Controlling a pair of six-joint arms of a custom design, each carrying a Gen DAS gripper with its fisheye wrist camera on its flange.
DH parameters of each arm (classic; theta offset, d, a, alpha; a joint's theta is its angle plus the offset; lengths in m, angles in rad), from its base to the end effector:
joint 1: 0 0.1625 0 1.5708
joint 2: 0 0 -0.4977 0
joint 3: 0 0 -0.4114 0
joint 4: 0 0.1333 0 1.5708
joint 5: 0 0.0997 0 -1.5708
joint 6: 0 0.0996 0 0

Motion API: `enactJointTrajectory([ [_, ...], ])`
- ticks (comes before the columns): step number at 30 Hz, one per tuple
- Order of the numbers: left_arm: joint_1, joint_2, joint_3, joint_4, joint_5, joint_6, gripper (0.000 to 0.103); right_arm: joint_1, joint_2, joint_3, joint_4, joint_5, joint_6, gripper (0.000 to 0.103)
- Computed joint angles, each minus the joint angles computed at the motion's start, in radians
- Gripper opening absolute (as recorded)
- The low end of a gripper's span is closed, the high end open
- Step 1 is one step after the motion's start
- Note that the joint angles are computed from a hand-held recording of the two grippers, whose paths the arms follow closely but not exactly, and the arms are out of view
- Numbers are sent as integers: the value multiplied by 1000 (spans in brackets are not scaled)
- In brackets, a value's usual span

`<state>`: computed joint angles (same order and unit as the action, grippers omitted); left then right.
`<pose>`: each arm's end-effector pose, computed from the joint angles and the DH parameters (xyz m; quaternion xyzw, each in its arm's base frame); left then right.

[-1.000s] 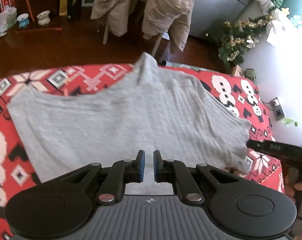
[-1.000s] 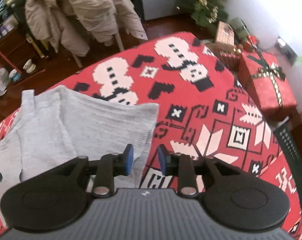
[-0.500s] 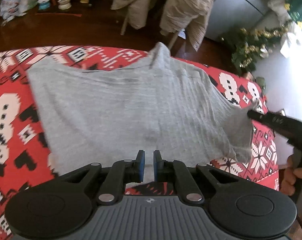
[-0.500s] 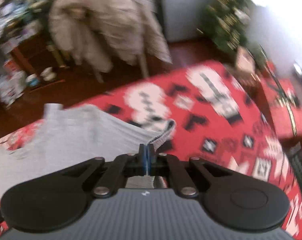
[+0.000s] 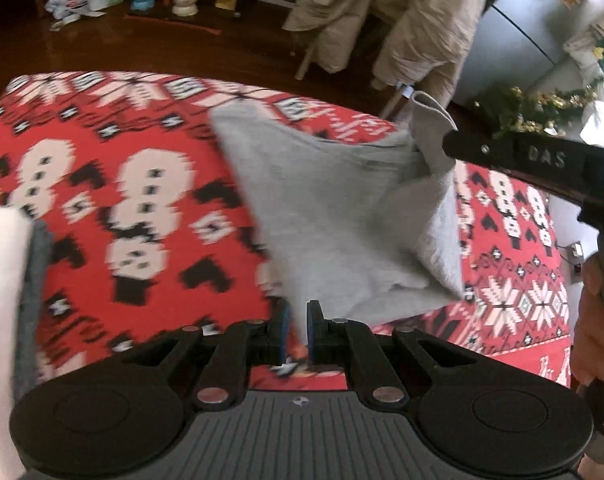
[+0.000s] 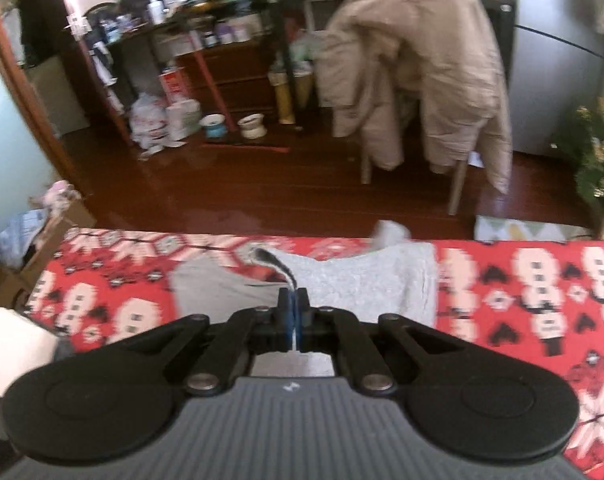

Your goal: Fold clothes

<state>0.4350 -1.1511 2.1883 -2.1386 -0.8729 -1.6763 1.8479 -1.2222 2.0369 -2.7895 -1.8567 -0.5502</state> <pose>-0.3399 -0.3755 0.1496 -0.1674 0.9020 -0.2922 0.2701 0.2603 -0.5305 0.2823 0.3636 -0.8994 0.1777 0.1653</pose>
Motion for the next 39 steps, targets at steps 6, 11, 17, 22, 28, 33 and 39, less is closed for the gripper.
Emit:
enactJointTrajectory([
  [6,-30,-95,75,59,-11,-87,7,71,59,47,-49,-19,39,1],
  [11,-35,-122,109,41,-14,-97,7,90,88,68,-73,-29,43,1],
  [17,-22,-115,125,-15,-13,-75,7,62,88,72,30,-19,34,20],
  [22,-5,-101,137,-125,4,-42,7,38,40,87,80,-24,38,21],
  [28,48,-5,98,-298,36,183,13,-6,-34,102,128,-112,-25,24],
  [33,110,107,21,-340,72,472,19,-51,-76,86,202,-130,-14,24],
  [39,159,173,-33,-338,89,608,30,-90,-96,69,230,-124,-16,24],
])
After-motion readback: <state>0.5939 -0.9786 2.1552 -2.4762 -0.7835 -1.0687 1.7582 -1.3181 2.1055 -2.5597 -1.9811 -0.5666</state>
